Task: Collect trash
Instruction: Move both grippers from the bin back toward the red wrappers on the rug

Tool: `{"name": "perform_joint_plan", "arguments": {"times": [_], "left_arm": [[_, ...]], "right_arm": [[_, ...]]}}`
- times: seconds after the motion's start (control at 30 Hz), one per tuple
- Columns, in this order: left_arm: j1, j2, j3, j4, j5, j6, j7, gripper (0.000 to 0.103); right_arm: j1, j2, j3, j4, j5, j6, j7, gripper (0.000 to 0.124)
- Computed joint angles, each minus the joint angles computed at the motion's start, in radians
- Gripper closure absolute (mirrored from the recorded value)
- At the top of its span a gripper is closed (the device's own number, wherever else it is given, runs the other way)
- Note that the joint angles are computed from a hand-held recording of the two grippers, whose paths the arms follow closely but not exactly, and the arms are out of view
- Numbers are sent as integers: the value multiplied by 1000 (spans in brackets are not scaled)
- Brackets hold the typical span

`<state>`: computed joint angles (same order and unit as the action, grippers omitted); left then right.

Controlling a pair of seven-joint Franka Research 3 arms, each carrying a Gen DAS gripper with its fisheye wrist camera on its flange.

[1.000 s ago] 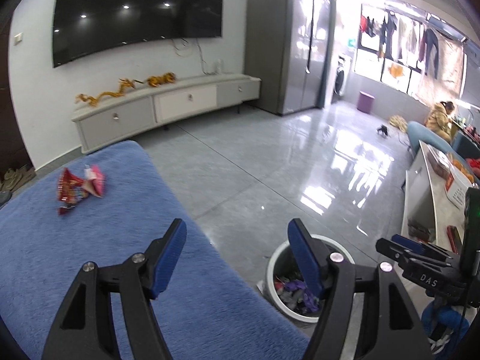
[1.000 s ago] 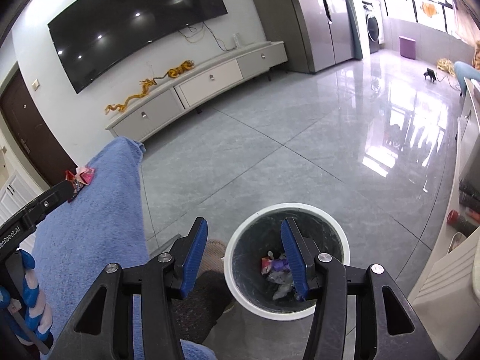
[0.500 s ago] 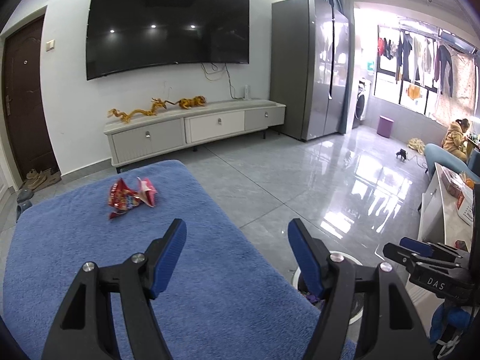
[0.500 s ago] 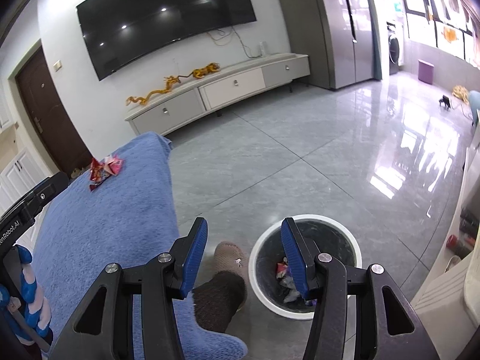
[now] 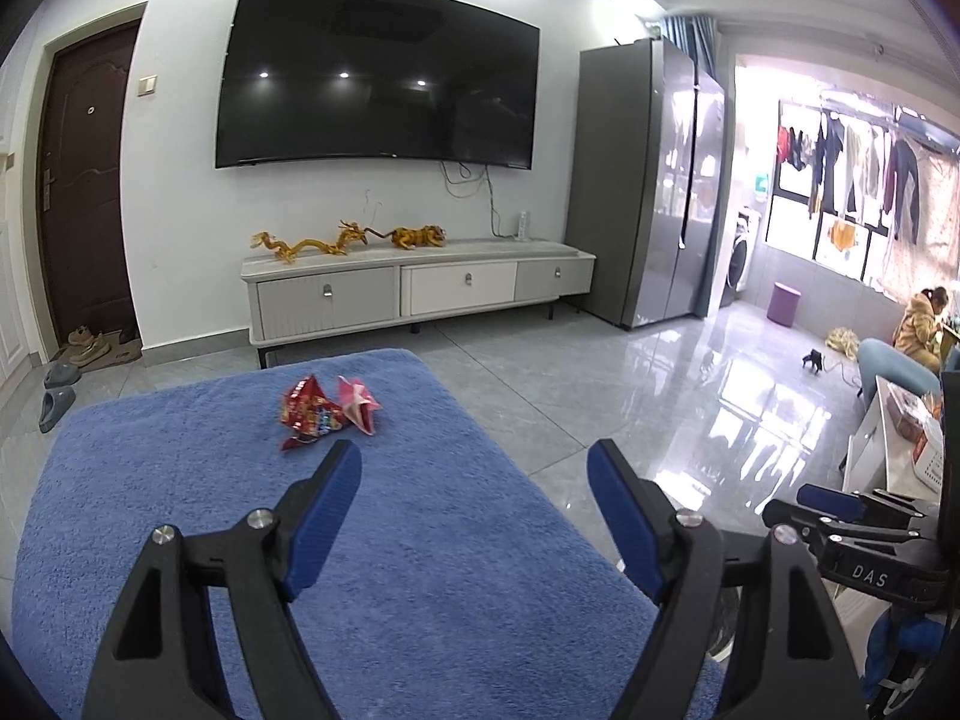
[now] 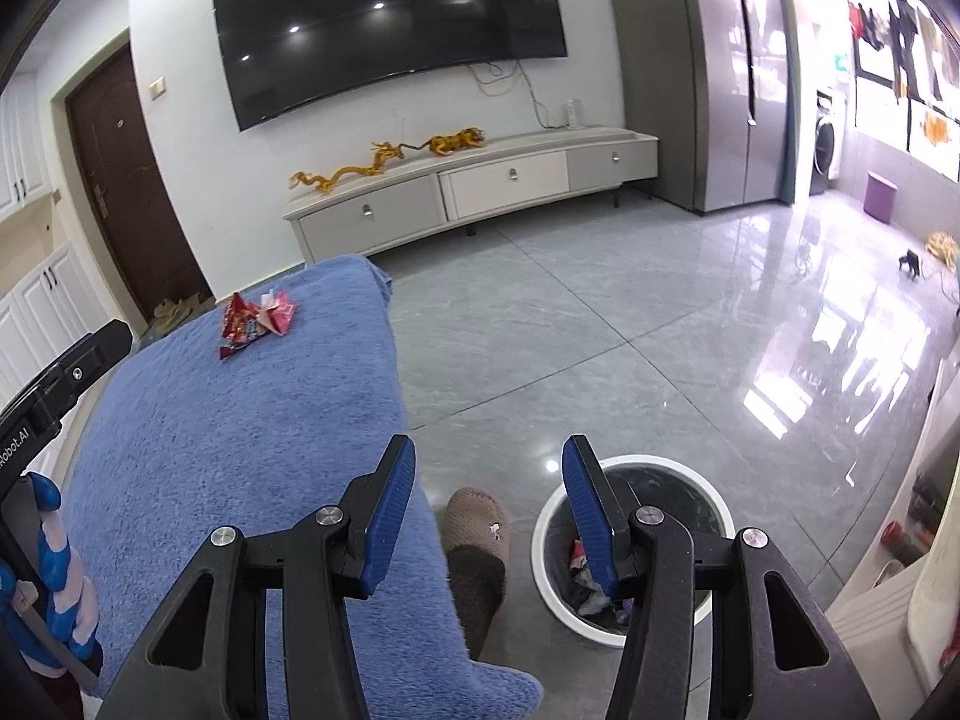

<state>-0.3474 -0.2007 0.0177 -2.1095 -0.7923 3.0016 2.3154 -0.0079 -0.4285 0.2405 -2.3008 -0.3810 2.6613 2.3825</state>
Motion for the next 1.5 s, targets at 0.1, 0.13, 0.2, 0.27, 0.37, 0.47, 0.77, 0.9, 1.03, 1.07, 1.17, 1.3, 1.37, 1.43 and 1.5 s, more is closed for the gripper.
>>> {"name": "perform_joint_plan", "arguments": {"times": [0.1,0.13,0.2,0.27,0.37,0.47,0.77,0.9,1.03,1.07,1.17,1.3,1.37,1.43,1.5], "left_arm": [[-12,3,38,11,-81,-7,67,26],[-8,6,41,17,-103,-10,84,26],[4,13,48,27,-154,-16,125,26],[26,23,49,40,-202,-27,161,26],[64,43,46,61,-258,-51,204,26],[109,56,32,74,-283,-76,223,26],[243,122,-33,124,-288,-122,229,26],[298,176,-59,160,-217,-136,170,26],[358,257,-88,232,-116,-183,90,26],[373,278,-96,254,-101,-198,83,26],[416,356,-119,341,-55,-248,51,26],[453,466,-155,473,18,-297,0,26],[466,536,-173,565,60,-340,-40,26],[473,598,-190,645,102,-371,-85,26],[470,661,-205,729,151,-394,-132,26]], "right_arm": [[9,26,16,40,-14,-25,-4,73],[14,39,19,57,-20,-34,-5,73],[30,62,19,88,-27,-47,-4,73],[46,89,18,120,-35,-61,1,73],[75,126,15,164,-55,-91,12,73],[112,173,8,219,-78,-126,15,73],[231,317,-54,365,-100,-175,-12,73],[277,383,-87,431,-76,-183,-64,73],[315,457,-120,504,-41,-183,-131,72],[321,479,-128,527,-25,-181,-154,72],[339,551,-153,600,30,-164,-225,72],[360,664,-184,723,101,-139,-316,72],[362,724,-196,791,152,-125,-365,72],[357,792,-202,870,220,-116,-414,72],[348,875,-206,976,288,-117,-461,72]]}}
